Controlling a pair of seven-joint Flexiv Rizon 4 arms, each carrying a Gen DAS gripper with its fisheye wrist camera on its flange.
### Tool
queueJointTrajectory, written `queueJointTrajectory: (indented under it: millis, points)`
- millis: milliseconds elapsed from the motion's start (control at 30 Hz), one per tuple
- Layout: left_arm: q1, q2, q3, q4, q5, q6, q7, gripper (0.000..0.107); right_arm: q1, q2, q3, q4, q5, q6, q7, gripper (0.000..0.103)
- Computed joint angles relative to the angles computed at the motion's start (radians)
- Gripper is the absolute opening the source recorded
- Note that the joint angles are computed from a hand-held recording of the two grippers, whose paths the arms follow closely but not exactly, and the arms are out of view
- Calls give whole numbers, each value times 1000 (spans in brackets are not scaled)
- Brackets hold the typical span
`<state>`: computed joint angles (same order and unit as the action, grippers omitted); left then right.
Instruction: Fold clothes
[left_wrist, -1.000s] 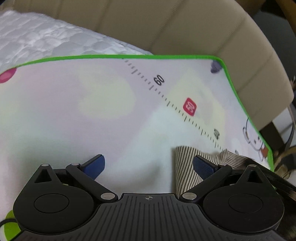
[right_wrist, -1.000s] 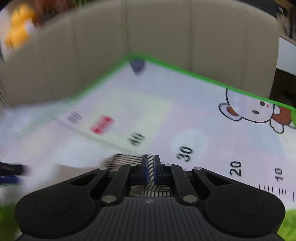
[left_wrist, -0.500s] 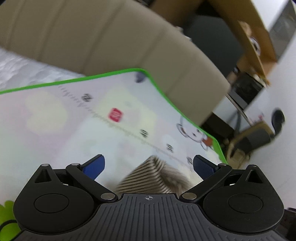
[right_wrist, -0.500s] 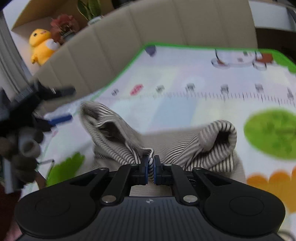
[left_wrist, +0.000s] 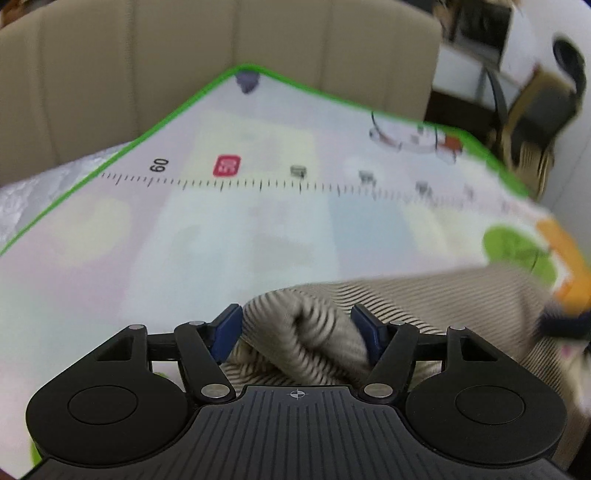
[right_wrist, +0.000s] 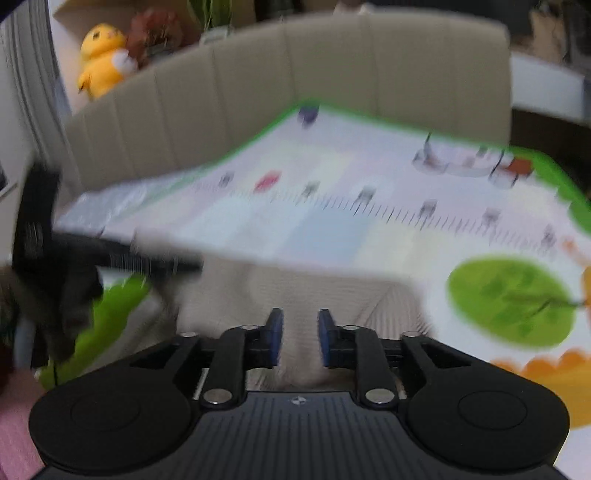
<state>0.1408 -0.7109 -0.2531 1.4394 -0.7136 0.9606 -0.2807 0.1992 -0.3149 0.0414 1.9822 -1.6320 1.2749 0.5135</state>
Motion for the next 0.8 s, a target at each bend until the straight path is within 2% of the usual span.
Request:
queueJointTrajectory:
  millis: [67, 167, 200, 300, 433, 633, 733, 800]
  points:
    - [-2, 9, 4, 16, 19, 14, 37, 69, -2, -19, -4, -2, 55, -5, -43, 40]
    - [1, 22, 3, 37, 30, 26, 83, 74, 30, -72, -3, 3, 275, -80, -263, 38]
    - [3, 26, 3, 39, 31, 24, 91, 76, 43, -85, -17, 4, 281, -92, -288, 38]
    - [12, 27, 11, 27, 22, -8, 75, 84, 75, -100, -56, 2, 246, -99, -283, 38]
    - [10, 19, 12, 3, 0, -7, 37, 84, 85, -99, -66, 3, 249, -91, -299, 39]
    - [16, 14, 11, -10, -7, -43, 9, 84, 57, -73, -73, 23, 181, -27, -168, 43]
    - [56, -5, -15, -66, -94, -167, -87, 89, 48, -76, -65, 25, 171, -22, -179, 44]
    - [73, -26, -21, -111, -143, -243, -162, 86, 48, -79, -63, 23, 164, -28, -184, 46]
